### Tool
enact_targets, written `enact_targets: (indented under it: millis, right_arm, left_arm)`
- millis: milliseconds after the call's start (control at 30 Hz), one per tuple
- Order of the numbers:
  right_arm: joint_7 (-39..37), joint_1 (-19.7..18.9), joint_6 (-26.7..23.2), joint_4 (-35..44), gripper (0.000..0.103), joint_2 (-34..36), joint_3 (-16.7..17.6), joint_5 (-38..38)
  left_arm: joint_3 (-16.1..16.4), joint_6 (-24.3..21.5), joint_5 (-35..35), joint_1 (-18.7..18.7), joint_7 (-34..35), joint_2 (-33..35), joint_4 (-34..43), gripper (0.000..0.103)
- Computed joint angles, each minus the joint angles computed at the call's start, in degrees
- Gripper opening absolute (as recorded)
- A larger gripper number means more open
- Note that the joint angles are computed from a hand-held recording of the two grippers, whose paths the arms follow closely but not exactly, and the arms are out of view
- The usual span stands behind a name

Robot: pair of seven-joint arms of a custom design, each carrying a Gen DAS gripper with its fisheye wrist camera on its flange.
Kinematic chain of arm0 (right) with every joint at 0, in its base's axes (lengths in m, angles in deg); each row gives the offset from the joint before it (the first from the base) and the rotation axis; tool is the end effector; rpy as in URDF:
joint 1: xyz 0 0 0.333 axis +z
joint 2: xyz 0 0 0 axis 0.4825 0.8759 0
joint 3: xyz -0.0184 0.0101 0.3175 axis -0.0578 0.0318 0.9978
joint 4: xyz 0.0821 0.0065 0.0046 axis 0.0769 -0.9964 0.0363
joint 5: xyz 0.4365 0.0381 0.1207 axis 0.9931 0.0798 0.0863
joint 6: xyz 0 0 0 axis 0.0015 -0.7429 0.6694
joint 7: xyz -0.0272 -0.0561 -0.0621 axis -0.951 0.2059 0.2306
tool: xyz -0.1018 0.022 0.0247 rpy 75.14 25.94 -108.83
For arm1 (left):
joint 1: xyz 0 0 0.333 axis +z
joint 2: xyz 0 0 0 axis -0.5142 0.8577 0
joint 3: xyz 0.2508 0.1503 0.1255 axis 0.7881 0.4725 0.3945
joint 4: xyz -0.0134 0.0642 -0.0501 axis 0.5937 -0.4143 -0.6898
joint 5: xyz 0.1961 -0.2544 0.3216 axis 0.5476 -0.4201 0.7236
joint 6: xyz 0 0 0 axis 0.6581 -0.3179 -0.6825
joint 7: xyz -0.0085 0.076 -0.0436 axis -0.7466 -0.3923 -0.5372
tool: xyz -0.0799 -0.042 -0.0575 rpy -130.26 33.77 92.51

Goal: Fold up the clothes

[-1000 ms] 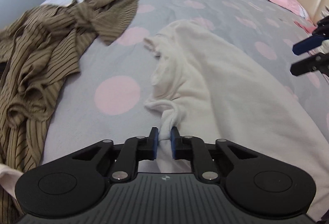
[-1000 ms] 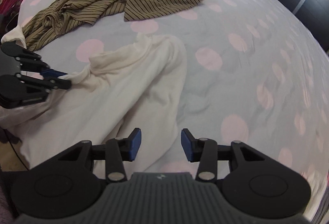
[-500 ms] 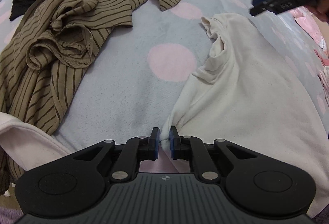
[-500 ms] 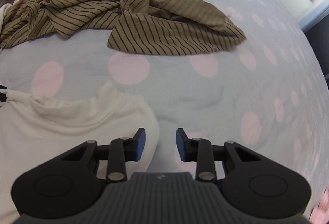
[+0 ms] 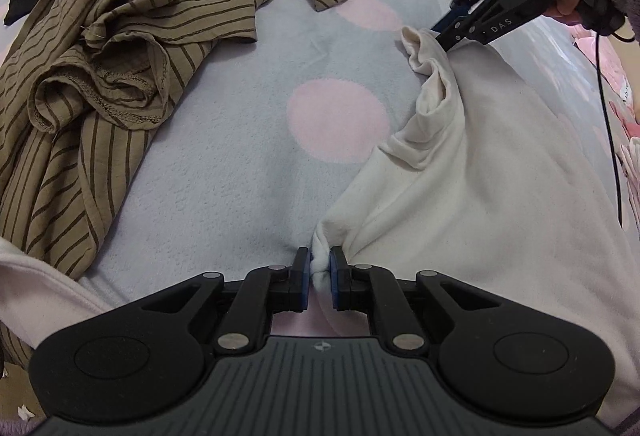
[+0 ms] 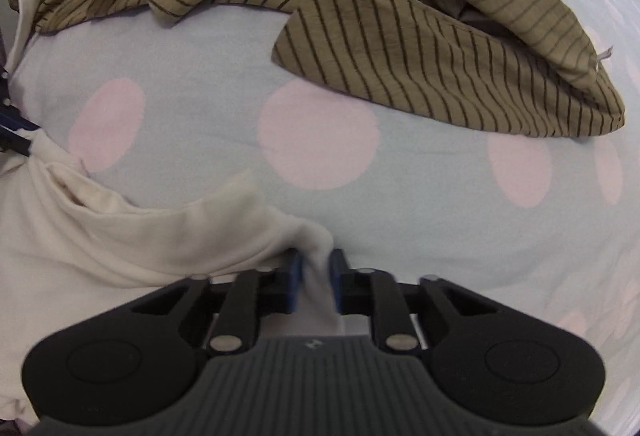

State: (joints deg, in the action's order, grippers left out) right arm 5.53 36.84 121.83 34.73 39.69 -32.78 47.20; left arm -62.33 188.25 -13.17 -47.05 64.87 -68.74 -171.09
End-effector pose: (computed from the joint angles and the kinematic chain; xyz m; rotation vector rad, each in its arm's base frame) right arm 0.7908 0.1278 0.5362 -2.9424 0.4487 -0.1356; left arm 0.5601 -0.3232 0.5202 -1.9861 2.2158 -0.7187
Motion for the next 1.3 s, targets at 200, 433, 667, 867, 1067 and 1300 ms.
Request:
enact_targets:
  millis: [200,433,667,867,1067,1300]
  right_arm:
    - [2.23,1.1,16.2,-24.01,0.007,-15.98,-1.08,-1.99]
    - [13.01,-0.09,34.59,-44.41,0.007,-34.79,-2.1,-5.19]
    - [23.77,-4.29,46.0,-60.05,0.006,-56.13,-1.39,-8.6]
    - [30.74,-8.6,51.81,-71.36,0.006,-75.3,-0.61,-6.65]
    - [33.91,-11.65,57.8,-77.61,0.006,-91.03,-0.01,-3.99]
    - [37.5,-15.16,65.38,-80.77,0.006,-102.93,1.45,-2.22]
  left_arm:
    - [0.1,2.11,-0.84,-0.13,0.14,-1.84,-1.83,0.007]
    - [-0.08,11.57,3.18,-0.94,-2.29,-7.96,-6.54,0.007]
    - [-1.92,22.58,15.78,-0.24,-6.61,-11.18,-3.68,0.006]
    - [-4.57,31.29,28.07,2.93,-11.26,-14.61,1.48,0.006]
    - [-11.79,40.32,41.12,11.34,-19.74,-16.96,9.09,0.006]
    - [-27.54,53.04,43.82,35.47,-30.15,-27.0,12.22,0.006]
